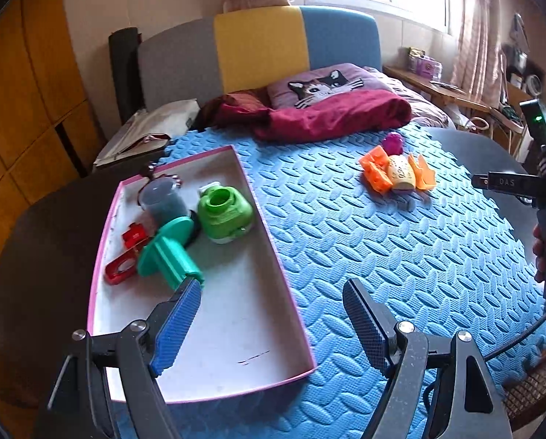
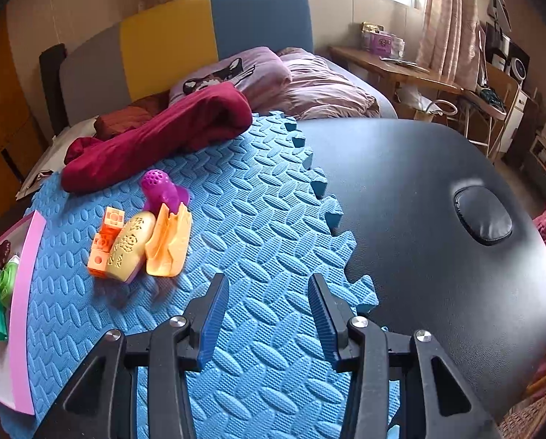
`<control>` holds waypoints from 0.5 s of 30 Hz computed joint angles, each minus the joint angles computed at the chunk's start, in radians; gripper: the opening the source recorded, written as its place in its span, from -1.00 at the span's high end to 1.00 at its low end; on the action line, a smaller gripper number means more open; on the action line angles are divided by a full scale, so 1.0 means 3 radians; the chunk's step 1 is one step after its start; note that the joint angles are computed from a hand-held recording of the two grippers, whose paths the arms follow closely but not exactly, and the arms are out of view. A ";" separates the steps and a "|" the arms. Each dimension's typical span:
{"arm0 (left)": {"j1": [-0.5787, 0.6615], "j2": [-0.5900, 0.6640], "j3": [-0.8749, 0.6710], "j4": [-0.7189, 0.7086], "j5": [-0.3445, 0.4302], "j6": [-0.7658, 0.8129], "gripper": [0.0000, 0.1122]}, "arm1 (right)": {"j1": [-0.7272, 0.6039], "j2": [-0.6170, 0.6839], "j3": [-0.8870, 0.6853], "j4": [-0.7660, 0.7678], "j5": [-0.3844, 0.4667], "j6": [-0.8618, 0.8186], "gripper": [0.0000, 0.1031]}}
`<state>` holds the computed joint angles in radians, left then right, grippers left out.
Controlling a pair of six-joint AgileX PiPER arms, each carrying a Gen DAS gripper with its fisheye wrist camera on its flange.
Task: Organize rigid objects
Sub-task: 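Grasp the orange interlocking blocks with the left gripper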
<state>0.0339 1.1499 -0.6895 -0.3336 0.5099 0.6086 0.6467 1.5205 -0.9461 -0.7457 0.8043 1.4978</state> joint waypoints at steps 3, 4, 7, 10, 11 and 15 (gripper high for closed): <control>-0.0118 0.0042 -0.0026 0.0068 -0.0016 -0.0114 -0.44 | -0.0008 -0.0019 0.0018 -0.0008 -0.0008 0.0032 0.12; -0.0164 0.0054 -0.0035 0.0105 -0.0023 -0.0165 -0.44 | -0.0013 -0.0022 0.0023 -0.0014 -0.0012 0.0041 0.12; -0.0296 0.0087 -0.0049 0.0177 -0.0062 -0.0277 -0.44 | -0.0033 -0.0029 0.0032 -0.0012 -0.0014 0.0058 0.12; -0.0401 0.0166 -0.0090 0.0171 -0.0072 -0.0299 -0.43 | -0.0055 -0.0041 0.0041 -0.0007 0.0017 0.0097 0.12; -0.0433 0.0204 -0.0116 0.0164 -0.0063 -0.0311 -0.43 | -0.0070 -0.0054 0.0053 -0.0001 0.0020 0.0119 0.12; -0.0545 0.0433 -0.0284 0.0129 -0.0013 -0.0405 -0.43 | -0.0189 -0.0123 0.0129 0.0107 -0.0081 0.0128 0.12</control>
<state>-0.1295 1.2797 -0.7747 -0.2948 0.5060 0.4870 0.5899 1.4836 -0.9073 -0.7135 0.7798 1.5361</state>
